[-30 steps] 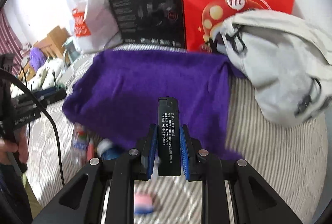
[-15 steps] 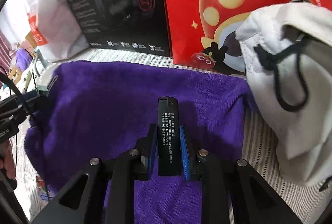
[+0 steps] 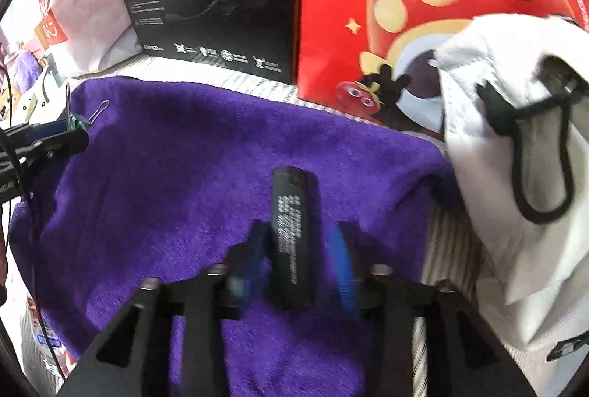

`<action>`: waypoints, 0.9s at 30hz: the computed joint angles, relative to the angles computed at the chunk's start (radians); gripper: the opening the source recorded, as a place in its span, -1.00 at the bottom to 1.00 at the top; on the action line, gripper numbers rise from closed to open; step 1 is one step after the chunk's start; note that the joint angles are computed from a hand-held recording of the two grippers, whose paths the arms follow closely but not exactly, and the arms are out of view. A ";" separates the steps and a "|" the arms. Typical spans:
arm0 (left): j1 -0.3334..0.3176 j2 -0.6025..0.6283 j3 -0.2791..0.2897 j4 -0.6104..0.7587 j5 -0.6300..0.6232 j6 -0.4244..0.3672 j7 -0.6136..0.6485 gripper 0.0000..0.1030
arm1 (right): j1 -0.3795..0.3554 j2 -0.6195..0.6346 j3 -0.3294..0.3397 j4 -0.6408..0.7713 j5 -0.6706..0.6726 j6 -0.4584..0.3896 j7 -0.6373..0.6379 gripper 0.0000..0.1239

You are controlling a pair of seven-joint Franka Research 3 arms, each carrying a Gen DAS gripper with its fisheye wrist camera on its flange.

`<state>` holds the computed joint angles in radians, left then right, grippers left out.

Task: Organize rigid objects
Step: 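Carry the clip onto the purple towel with left while right sets the black stick there and opens, then open the left gripper to release the clip on the towel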

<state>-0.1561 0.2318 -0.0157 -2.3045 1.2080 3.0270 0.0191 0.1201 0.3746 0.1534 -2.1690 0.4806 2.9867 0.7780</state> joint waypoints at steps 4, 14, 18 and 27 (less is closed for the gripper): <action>0.011 0.031 -0.024 0.019 -0.095 -0.029 0.110 -0.24 | -0.035 -0.040 0.032 -0.042 0.039 0.003 -0.044 0.02; -0.025 0.041 -0.033 0.041 -0.248 -0.128 0.279 -0.23 | -0.063 -0.198 0.099 -0.184 0.287 0.051 -0.287 0.14; -0.039 0.040 -0.027 0.043 -0.254 -0.150 0.284 -0.14 | -0.027 -0.243 0.074 -0.223 0.355 0.063 -0.349 0.15; -0.047 -0.010 -0.032 -0.017 -0.216 -0.154 0.208 0.17 | 0.028 -0.352 -0.015 -0.313 0.585 0.033 -0.486 0.25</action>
